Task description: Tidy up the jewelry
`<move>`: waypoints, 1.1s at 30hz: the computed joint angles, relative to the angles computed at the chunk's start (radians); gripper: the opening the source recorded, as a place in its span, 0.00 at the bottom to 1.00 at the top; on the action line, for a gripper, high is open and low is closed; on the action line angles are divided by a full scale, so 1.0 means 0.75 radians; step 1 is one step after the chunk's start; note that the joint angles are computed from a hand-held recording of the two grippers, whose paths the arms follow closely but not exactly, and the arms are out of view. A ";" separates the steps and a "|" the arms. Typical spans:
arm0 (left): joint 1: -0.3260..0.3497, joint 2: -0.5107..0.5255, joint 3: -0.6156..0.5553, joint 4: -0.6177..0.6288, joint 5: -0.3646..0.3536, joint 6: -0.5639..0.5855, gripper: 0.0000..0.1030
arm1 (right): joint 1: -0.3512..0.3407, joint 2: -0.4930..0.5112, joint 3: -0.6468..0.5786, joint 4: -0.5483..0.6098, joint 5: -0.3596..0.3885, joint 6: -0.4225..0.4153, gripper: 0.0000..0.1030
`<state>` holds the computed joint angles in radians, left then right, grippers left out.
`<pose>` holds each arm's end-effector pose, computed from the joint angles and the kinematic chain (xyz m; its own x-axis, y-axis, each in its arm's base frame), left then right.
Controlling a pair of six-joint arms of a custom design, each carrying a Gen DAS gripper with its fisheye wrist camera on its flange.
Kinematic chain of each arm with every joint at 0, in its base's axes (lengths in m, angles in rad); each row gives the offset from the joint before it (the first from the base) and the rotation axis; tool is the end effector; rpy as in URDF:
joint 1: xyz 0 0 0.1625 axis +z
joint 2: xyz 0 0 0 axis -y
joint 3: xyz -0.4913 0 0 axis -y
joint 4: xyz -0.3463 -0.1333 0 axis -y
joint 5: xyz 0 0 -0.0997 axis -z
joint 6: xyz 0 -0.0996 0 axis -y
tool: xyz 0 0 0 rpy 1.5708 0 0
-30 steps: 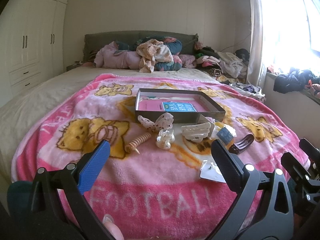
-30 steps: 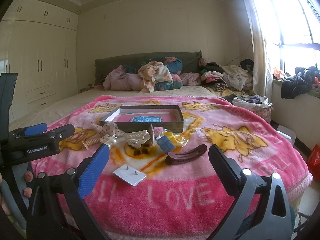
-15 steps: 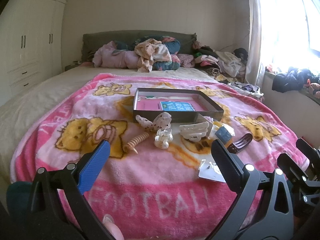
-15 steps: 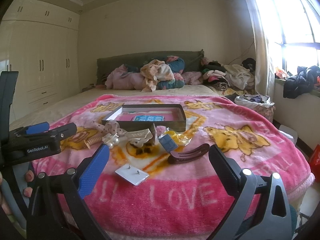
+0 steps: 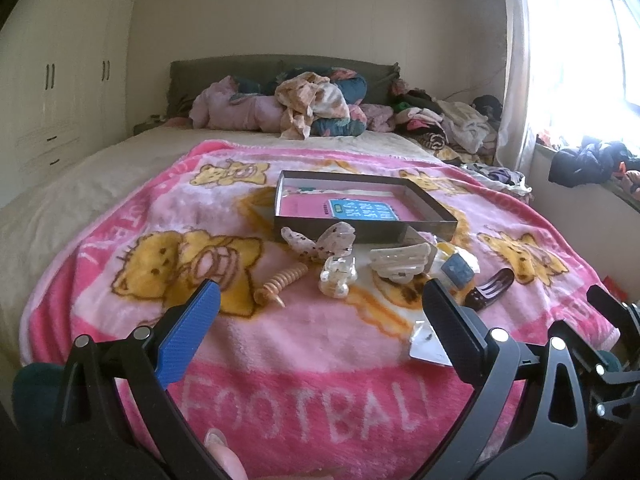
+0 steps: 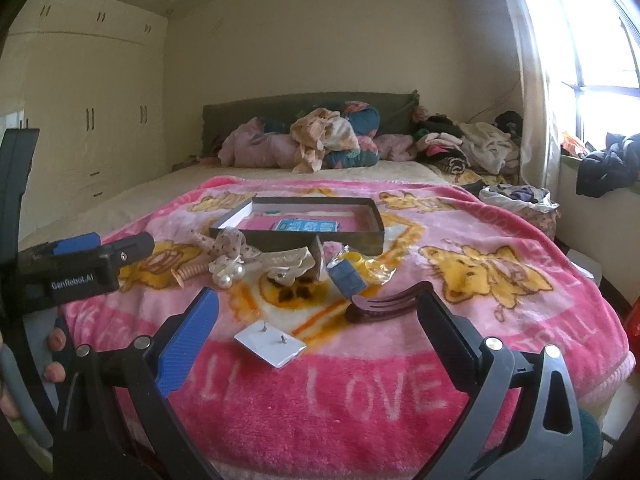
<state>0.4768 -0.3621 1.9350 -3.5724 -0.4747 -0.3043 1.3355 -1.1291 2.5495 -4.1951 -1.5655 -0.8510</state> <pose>-0.4031 -0.4580 -0.0097 -0.7556 0.1005 -0.6472 0.6097 0.4691 -0.6390 0.0391 -0.4111 0.3216 -0.7047 -0.1118 0.7006 -0.6769 0.4016 -0.6168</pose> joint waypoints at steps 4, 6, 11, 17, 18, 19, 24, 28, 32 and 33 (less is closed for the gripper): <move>0.044 -0.020 -0.016 0.063 -0.018 -0.025 0.90 | 0.011 -0.020 -0.055 0.176 -0.034 -0.029 0.94; 0.067 -0.028 -0.026 0.098 -0.033 -0.038 0.90 | 0.026 -0.006 -0.088 0.241 -0.066 -0.066 0.94; 0.131 -0.047 -0.071 0.202 -0.081 -0.070 0.90 | 0.047 0.018 -0.158 0.407 -0.129 -0.131 0.94; 0.191 -0.042 -0.142 0.222 -0.153 0.007 0.90 | 0.052 0.062 -0.231 0.525 -0.189 -0.187 0.94; 0.200 -0.041 -0.157 0.232 -0.166 0.022 0.90 | 0.051 0.068 -0.243 0.542 -0.193 -0.194 0.94; 0.209 -0.040 -0.172 0.244 -0.178 0.030 0.90 | 0.051 0.072 -0.254 0.564 -0.200 -0.202 0.94; 0.256 -0.027 -0.255 0.279 -0.248 0.075 0.90 | 0.060 0.103 -0.304 0.649 -0.257 -0.242 0.94; 0.297 -0.018 -0.334 0.356 -0.319 0.076 0.90 | 0.065 0.119 -0.343 0.716 -0.295 -0.263 0.93; 0.327 -0.005 -0.400 0.430 -0.364 0.060 0.89 | 0.060 0.120 -0.375 0.800 -0.303 -0.253 0.79; 0.336 -0.002 -0.418 0.451 -0.382 0.065 0.89 | 0.058 0.114 -0.386 0.844 -0.302 -0.245 0.75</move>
